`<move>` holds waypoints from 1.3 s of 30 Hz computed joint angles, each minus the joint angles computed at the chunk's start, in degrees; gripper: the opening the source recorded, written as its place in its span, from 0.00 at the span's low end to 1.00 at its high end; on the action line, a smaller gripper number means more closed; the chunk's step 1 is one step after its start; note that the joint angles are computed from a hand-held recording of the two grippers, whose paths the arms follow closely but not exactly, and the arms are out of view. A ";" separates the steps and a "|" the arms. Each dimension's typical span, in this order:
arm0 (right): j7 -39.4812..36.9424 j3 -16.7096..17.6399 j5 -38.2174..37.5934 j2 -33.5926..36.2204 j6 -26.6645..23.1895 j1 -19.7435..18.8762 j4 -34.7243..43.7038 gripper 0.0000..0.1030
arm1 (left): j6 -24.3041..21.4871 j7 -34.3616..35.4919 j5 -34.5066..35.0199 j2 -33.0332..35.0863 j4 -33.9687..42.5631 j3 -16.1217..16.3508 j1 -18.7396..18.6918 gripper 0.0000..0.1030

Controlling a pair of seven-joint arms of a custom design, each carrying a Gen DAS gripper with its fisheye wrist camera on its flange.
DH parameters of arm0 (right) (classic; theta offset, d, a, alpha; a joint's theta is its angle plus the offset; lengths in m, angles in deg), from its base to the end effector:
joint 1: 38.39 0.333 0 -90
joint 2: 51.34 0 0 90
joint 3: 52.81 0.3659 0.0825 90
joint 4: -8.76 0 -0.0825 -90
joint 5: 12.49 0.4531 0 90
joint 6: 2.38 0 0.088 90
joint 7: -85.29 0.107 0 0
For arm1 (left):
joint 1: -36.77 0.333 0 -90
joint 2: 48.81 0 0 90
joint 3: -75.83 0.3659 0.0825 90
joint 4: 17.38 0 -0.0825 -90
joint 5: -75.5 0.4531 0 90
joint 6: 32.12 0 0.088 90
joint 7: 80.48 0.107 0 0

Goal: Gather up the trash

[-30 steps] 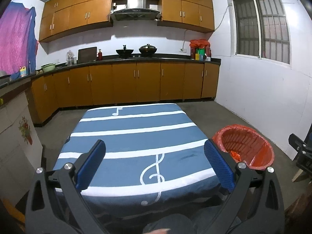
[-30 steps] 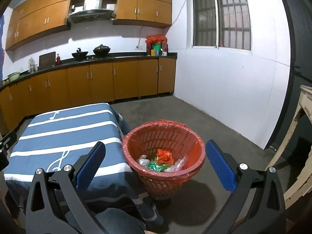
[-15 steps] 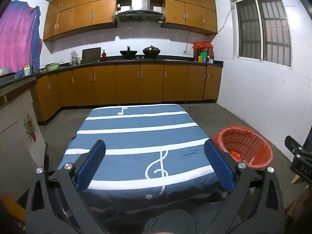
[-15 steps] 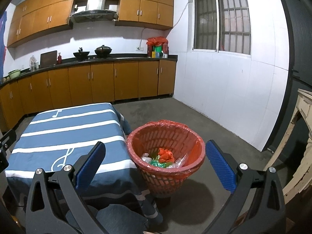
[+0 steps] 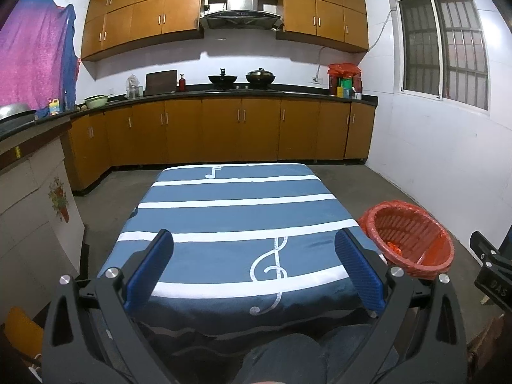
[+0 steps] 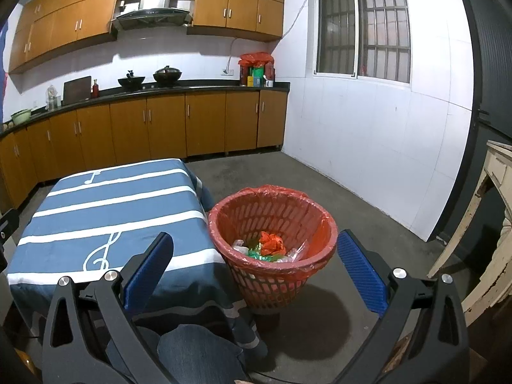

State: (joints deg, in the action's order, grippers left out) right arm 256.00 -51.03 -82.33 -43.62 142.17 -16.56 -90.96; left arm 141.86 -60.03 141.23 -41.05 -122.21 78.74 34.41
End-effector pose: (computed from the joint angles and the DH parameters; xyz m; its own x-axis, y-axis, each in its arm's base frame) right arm 0.6573 0.2958 0.5892 -0.2105 -0.9764 0.0484 -0.4369 0.0497 -0.8981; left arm 0.7006 -0.0648 0.5707 0.1246 -0.9921 0.0150 -0.4161 -0.0660 -0.9069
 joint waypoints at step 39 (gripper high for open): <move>-0.05 0.20 0.67 -0.23 -0.39 0.12 -0.31 0.98 | 1.44 -0.28 -0.04 -0.87 -1.09 -0.40 0.42 0.96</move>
